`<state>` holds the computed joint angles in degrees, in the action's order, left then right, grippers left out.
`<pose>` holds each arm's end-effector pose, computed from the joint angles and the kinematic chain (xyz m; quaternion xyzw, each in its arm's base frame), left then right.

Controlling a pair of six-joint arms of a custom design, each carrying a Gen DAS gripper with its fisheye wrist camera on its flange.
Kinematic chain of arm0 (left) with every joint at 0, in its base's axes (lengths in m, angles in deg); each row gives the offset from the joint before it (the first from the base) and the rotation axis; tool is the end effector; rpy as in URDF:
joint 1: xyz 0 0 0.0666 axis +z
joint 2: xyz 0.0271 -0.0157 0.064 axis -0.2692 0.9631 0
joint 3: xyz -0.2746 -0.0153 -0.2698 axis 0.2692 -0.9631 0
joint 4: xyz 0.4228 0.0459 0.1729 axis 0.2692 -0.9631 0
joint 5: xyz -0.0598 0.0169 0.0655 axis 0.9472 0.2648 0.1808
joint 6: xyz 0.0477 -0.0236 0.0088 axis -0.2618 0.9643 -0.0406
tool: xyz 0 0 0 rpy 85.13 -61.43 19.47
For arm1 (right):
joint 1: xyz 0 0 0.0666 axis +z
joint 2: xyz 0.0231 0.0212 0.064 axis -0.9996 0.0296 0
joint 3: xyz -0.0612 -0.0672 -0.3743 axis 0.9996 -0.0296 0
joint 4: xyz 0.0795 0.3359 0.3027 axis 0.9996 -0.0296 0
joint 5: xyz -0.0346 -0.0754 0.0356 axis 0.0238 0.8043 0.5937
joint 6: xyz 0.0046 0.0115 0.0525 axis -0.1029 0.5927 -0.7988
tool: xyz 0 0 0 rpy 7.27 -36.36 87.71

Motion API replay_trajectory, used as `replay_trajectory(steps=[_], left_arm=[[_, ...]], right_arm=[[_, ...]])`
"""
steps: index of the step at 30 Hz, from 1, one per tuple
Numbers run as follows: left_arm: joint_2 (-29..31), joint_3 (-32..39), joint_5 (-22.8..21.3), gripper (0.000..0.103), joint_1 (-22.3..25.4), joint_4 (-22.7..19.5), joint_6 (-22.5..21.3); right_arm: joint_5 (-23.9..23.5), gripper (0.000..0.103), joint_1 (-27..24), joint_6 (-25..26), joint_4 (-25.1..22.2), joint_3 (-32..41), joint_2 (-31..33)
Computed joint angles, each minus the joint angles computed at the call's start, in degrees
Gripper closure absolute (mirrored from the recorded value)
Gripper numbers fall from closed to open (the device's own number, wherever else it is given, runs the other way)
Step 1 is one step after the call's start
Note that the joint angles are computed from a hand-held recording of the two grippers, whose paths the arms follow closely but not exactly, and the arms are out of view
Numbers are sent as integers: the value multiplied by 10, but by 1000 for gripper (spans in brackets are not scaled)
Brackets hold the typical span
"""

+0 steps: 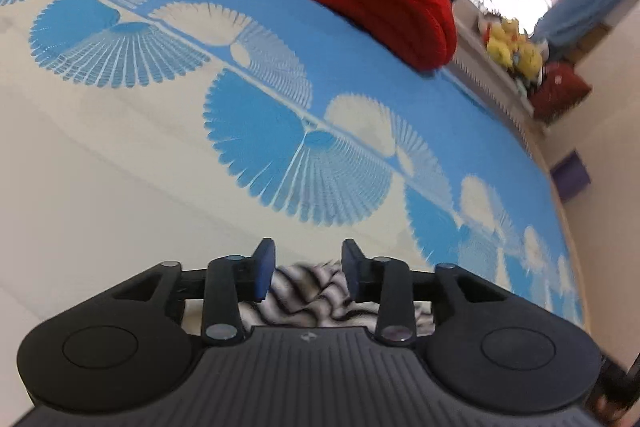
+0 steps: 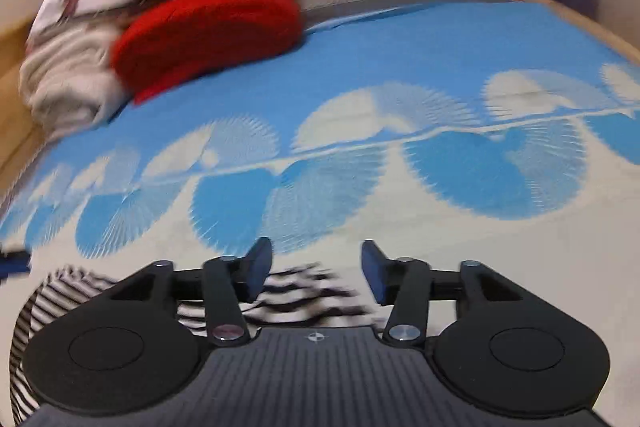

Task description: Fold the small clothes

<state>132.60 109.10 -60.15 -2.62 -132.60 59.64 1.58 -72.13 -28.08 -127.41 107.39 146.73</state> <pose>0.5087 0.1001 0.4149 -0.1046 0.9249 -0.2157 0.2952 0.3960 0.1090 0.4303 0.1210 0.8974 0.0937 0.4137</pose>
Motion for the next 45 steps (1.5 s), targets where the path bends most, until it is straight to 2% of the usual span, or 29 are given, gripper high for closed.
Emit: replay_trajectory(steps=[2, 3, 5, 6, 8, 9, 10, 11, 12, 13, 14, 17, 19, 20, 22, 24, 25, 27, 28, 29, 31, 35, 37, 38, 40, 41, 42, 43, 45], left_arm=[[13, 12, 8, 40, 2, -42, -43], [18, 17, 5, 38, 0, -61, -66], [22, 14, -48, 38, -14, -74, -101], [21, 10, -73, 38, -19, -68, -107], [21, 2, -73, 40, -21, -62, -102], [23, 2, -64, 43, -20, -62, -98], [26, 2, -55, 52, -20, -63, -98], [28, 3, -53, 66, -20, -62, -99], [28, 1, -53, 76, -20, -59, -101], [27, 1, -54, 89, -20, -56, -106], [24, -3, -60, 95, -21, -44, -105], [-4, -19, -59, 99, -14, 25, -70], [-15, -29, -55, 99, -13, 54, -67], [-14, -29, -72, 99, -21, 51, -81], [4, -16, -117, 96, -38, 7, -116], [23, 1, -118, 91, -40, -37, -123], [21, 1, -120, 88, -38, -38, -116], [6, -2, -107, 77, -28, -31, -95], [-2, -3, -89, 72, -19, -34, -82], [-10, -4, -67, 72, -8, -41, -77], [-23, 0, -32, 71, 13, -80, -101], [-46, 6, -58, 69, 37, -188, -180], [-65, -13, -51, 68, 60, -219, -211], [-72, -24, -47, 63, 71, -233, -221], [-73, -38, -47, 62, 93, -267, -219], [-67, -38, -40, 62, 100, -284, -214], [-69, -44, -26, 62, 107, -283, -213], [-69, -48, -16, 60, 111, -282, -214], [-61, -50, -30, 59, 110, -294, -217]], right_arm=[[-14, 50, -27, -6, -35, -4, -5], [-28, 50, -37, -9, -53, -4, -2], [-55, 50, -51, -5, -77, -7, 6], [-62, 50, -52, 3, -83, -7, 11], [-70, 51, -48, 18, -93, -5, 19], [-72, 51, -45, 25, -93, -4, 26], [-76, 56, -41, 35, -93, -3, 31], [-70, 77, -28, 39, -88, 3, 42], [-67, 93, -22, 49, -82, 2, 41], [-63, 100, -16, 58, -78, 3, 39], [-55, 101, -11, 61, -67, 3, 35], [14, 101, -9, 28, -1, -13, 4], [48, 101, -16, -2, 33, -23, -10], [62, 101, -15, 1, 32, -22, -6], [47, 100, -14, 16, -10, -5, 23], [38, 96, -7, 25, -76, 17, 62], [52, 92, -1, 27, -95, 23, 73], [60, 83, 3, 22, -95, 23, 67], [57, 74, 2, 9, -95, 24, 56], [52, 64, 1, -5, -91, 18, 37], [33, 58, -3, -19, -92, 9, -4], [-16, 55, -12, -40, -160, 8, -79], [-37, 53, -7, -37, -191, -9, -117], [-39, 52, -3, -35, -205, -22, -136], [-38, 52, 8, -40, -224, -54, -165], [-45, 53, 9, -44, -253, -59, -163], [-42, 53, 12, -46, -277, -56, -155], [-28, 54, 18, -44, -272, -62, -163], [-21, 53, 25, -38, -267, -69, -170]])
